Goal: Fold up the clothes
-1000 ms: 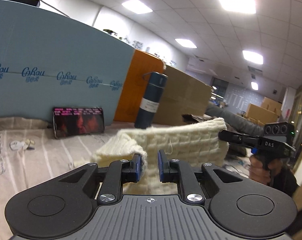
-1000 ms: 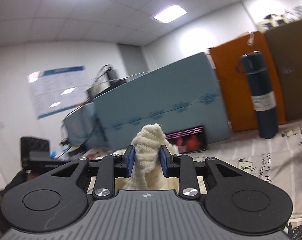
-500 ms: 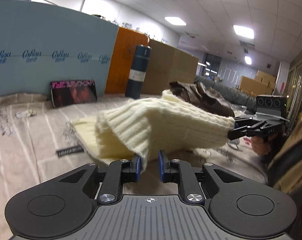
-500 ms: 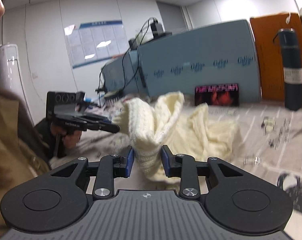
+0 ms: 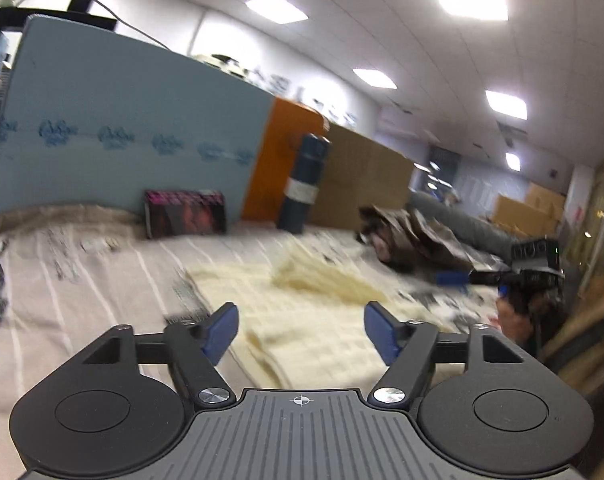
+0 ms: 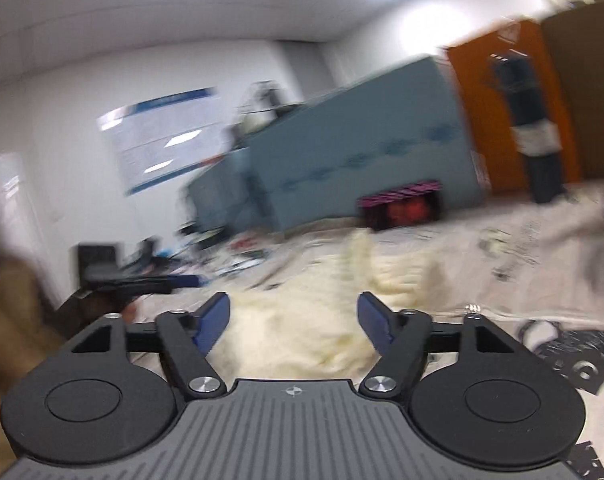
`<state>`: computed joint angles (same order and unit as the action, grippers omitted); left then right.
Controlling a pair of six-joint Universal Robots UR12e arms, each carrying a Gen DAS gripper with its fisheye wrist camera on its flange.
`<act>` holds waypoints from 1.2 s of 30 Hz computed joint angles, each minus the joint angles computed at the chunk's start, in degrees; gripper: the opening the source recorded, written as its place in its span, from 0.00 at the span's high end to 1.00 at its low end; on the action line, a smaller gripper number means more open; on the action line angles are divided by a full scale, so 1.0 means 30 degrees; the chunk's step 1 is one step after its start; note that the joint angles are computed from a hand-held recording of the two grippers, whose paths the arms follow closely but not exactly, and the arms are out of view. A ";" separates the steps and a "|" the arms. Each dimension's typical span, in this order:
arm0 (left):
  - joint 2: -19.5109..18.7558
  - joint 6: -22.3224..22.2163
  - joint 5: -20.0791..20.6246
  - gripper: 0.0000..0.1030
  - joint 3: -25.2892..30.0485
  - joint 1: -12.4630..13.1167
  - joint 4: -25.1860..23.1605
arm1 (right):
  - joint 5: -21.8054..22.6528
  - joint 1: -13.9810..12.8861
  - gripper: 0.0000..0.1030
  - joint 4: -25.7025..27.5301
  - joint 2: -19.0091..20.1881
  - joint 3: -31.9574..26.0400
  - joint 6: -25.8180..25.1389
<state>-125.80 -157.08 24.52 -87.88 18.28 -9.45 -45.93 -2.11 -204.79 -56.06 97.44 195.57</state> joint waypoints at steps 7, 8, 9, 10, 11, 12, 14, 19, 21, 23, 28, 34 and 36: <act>-0.1715 -0.2706 0.4763 0.27 0.3893 -0.1488 -0.2999 | -0.3483 0.0691 0.28 0.4057 0.1037 -0.2612 0.4487; -0.1997 -0.2454 0.5142 0.27 0.4495 -0.1690 -0.3908 | -0.3632 0.0784 0.31 0.4715 0.1192 -0.3014 0.4728; -0.2226 -0.1967 0.5518 0.28 0.5015 -0.1889 -0.4907 | -0.3772 0.0875 0.32 0.5377 0.1354 -0.3427 0.4973; -0.2439 -0.1453 0.5930 0.29 0.5507 -0.2088 -0.5896 | -0.3905 0.0963 0.35 0.6044 0.1521 -0.3852 0.5221; -0.2620 -0.1008 0.6294 0.30 0.5852 -0.2259 -0.6619 | -0.4110 0.1073 0.41 0.6746 0.1634 -0.4191 0.4945; -0.2712 -0.0440 0.6400 0.32 0.5953 -0.2351 -0.7046 | -0.4413 0.1196 0.44 0.7481 0.1705 -0.4447 0.4478; -0.2753 0.0879 0.6245 0.65 0.5768 -0.2462 -0.6692 | -0.4882 0.1391 0.62 0.8723 0.1841 -0.4849 0.3739; -0.2451 0.0928 0.5564 0.86 0.4629 -0.2428 -0.3452 | -0.5087 0.1541 0.84 0.8394 0.2100 -0.5092 0.3000; -0.2406 0.0038 0.5447 0.86 0.4502 -0.2391 -0.2006 | -0.5065 0.1546 0.85 0.7882 0.2213 -0.5363 0.3133; -0.2446 -0.0538 0.5860 0.86 0.4679 -0.2422 -0.1179 | -0.5178 0.1609 0.86 0.7573 0.2384 -0.5827 0.2960; -0.2881 -0.0491 0.8175 0.84 0.5677 -0.2782 -0.2002 | -0.6133 0.1966 0.86 0.8708 0.3148 -0.7762 0.1392; -0.3275 -0.1583 0.9134 0.44 0.5987 -0.2733 -0.1741 | -0.7156 0.2149 0.83 1.0424 0.3765 -0.8704 0.0065; -0.3346 -0.2229 0.7577 0.40 0.5928 -0.2359 -0.0846 | -0.7180 0.2069 0.76 1.0009 0.3659 -0.8428 0.0209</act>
<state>-135.84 -163.77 47.25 -70.10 11.20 -11.99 -67.47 4.10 -174.76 -45.09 72.15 196.20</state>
